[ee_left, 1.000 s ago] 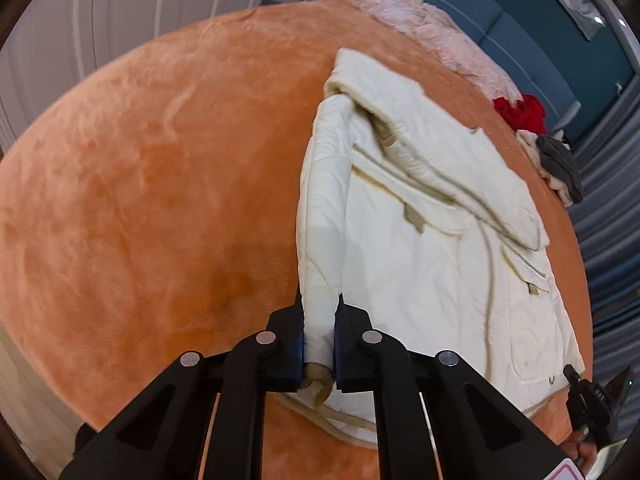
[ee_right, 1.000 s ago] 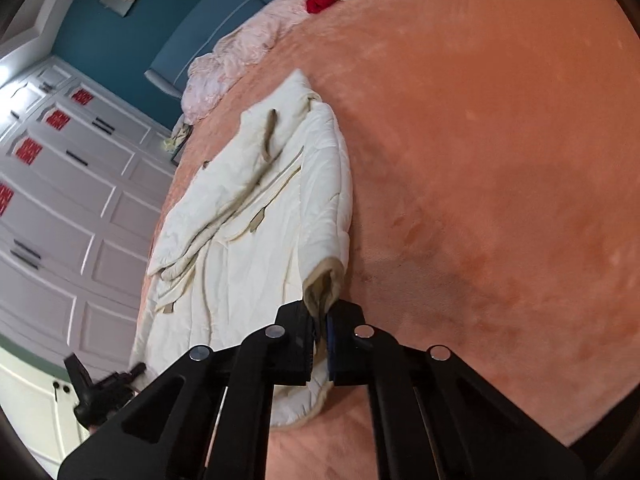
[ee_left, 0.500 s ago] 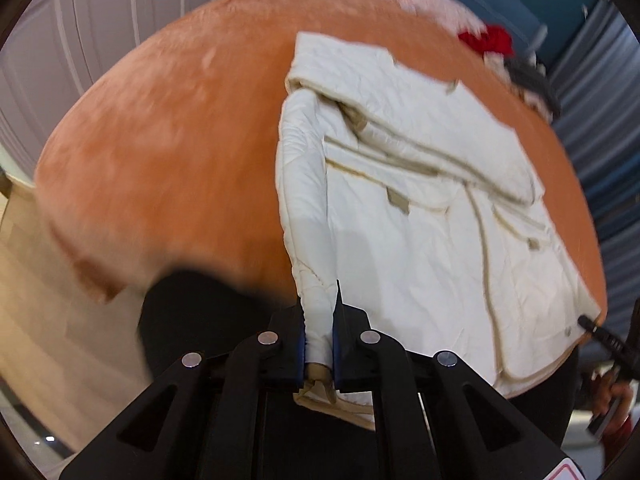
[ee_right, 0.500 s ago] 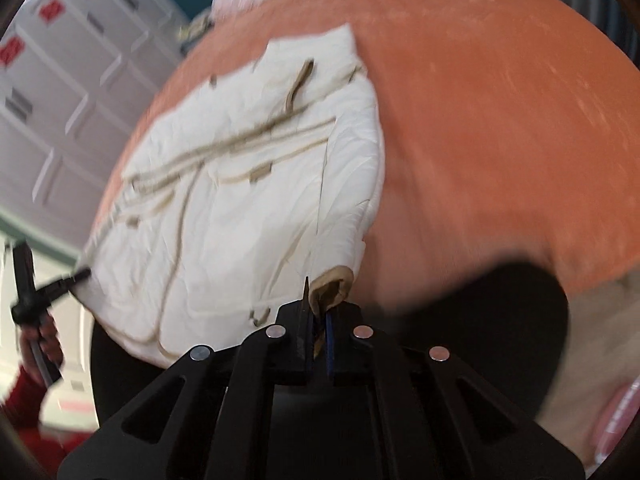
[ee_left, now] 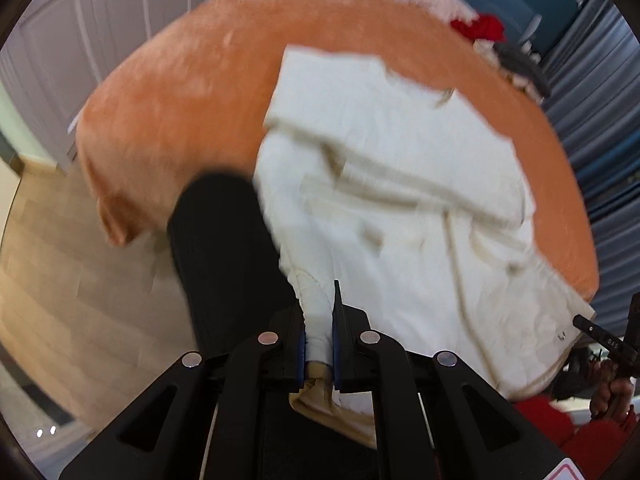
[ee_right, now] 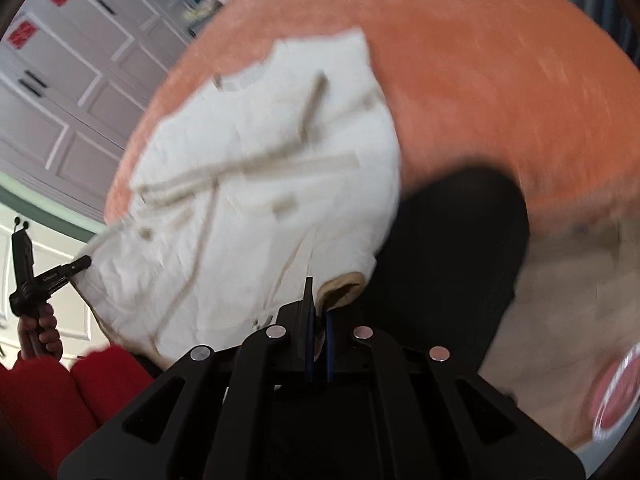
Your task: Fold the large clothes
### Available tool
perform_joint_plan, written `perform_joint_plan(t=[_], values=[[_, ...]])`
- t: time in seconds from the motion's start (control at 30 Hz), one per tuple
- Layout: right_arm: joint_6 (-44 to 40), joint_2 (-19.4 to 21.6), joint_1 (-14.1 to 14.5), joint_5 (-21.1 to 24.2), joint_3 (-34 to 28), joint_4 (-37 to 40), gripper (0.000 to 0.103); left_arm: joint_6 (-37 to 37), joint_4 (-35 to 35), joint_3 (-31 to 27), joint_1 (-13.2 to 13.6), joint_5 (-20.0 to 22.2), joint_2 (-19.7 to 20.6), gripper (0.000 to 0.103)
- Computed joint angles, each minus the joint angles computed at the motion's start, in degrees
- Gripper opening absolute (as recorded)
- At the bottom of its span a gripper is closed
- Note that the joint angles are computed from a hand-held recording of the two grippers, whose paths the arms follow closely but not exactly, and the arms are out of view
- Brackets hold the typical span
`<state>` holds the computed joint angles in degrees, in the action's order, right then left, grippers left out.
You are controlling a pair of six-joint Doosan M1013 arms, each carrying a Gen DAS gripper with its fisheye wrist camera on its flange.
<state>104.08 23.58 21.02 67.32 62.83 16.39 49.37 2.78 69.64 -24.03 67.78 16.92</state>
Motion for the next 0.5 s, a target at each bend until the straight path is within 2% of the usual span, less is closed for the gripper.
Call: perform_joint_plan(t=[0.13,0.23,0.37,0.5], values=[[-2.64,3.07,0.15,-5.40,-6.89,-2.37,0.003,0.80,5.41,-4.24,0.47,-5.83,2.06,0.006],[-1.36,6.01,0.05,-9.14,-11.91,-4.24,0.003,1.30,8.86,-8.08,1.15,-8.29,4.49,0.006],[2.71,10.93,-0.08,-11.31,-19.12,-7.80,0.003,1.52,10.77,-12.90,2.69,-8.66,8.13,0.006],[6.02,15.96,-0.55,-10.44,-26.49,-9.67,0.003,1.79,13.24,-19.05,3.60,-6.97,13.06,0.006]])
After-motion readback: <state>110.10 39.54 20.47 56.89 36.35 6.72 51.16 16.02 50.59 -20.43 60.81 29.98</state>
